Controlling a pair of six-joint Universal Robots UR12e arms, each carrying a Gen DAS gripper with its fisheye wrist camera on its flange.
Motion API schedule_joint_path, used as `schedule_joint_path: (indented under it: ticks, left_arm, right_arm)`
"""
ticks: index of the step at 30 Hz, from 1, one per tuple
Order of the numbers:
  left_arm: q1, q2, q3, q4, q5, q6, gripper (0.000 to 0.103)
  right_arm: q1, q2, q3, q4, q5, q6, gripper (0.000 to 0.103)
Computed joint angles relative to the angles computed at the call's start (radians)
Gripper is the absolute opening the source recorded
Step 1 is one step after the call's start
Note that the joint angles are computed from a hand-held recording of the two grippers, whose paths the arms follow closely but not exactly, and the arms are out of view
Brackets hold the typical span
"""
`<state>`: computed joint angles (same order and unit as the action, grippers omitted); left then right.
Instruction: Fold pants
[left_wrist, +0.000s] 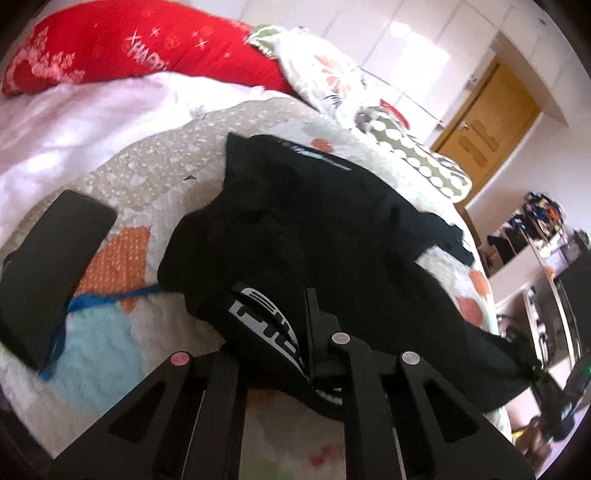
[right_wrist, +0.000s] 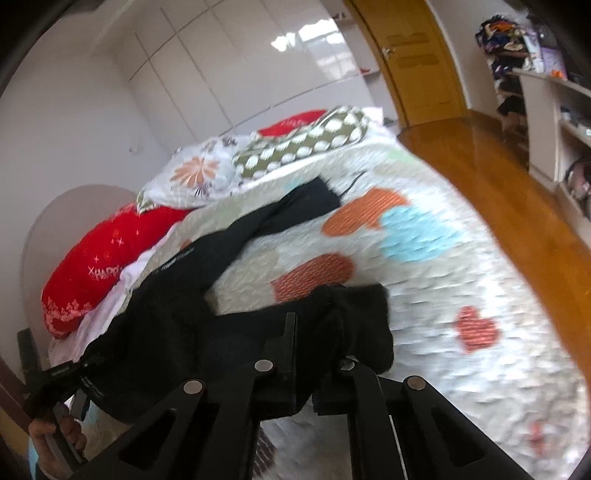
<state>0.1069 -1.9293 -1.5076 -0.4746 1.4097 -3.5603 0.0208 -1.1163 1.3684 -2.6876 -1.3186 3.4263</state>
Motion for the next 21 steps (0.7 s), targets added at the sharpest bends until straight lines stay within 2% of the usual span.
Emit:
schedule_joint_path:
  ticks: [3,6,9,11,12,13,16,19,21]
  left_arm:
    - [-0.017,0.033,-0.048,0.013,0.006,0.046,0.008]
    - [-0.031,0.055,-0.093,-0.013,0.013,0.082,0.010]
    - [-0.038,0.059,-0.110,-0.030,0.040,0.097,0.021]
    - [-0.028,0.068,-0.121,-0.038,0.028,0.078,0.030]
    - [-0.023,0.072,-0.122,-0.042,0.027,0.077,0.037]
    - [-0.022,0.081,-0.127,-0.042,0.043,0.084,0.039]
    - [-0.020,0.104,-0.134,-0.021,0.084,0.122,0.039]
    - [-0.029,0.118,-0.133,-0.011,0.155,0.155,0.039]
    - [-0.033,0.125,-0.137,0.005,0.192,0.172,0.039]
  right_arm:
    - [-0.016,-0.047,0.054,-0.010,-0.022,-0.013,0.004]
    - [-0.025,-0.084,0.095,0.026,-0.052,-0.041,0.004]
    - [-0.034,-0.100,0.121,0.091,-0.074,-0.058,0.004]
    - [-0.035,-0.096,0.115,0.162,-0.084,-0.067,0.006]
    - [-0.034,-0.095,0.111,0.187,-0.096,-0.062,0.013]
    - [-0.036,-0.094,0.106,0.223,-0.109,-0.048,0.024]
    - [-0.032,-0.105,0.104,0.231,-0.174,-0.032,0.039]
    - [-0.019,-0.111,0.092,0.202,-0.226,-0.065,0.040]
    - [0.003,-0.104,0.068,0.203,-0.308,-0.099,0.042]
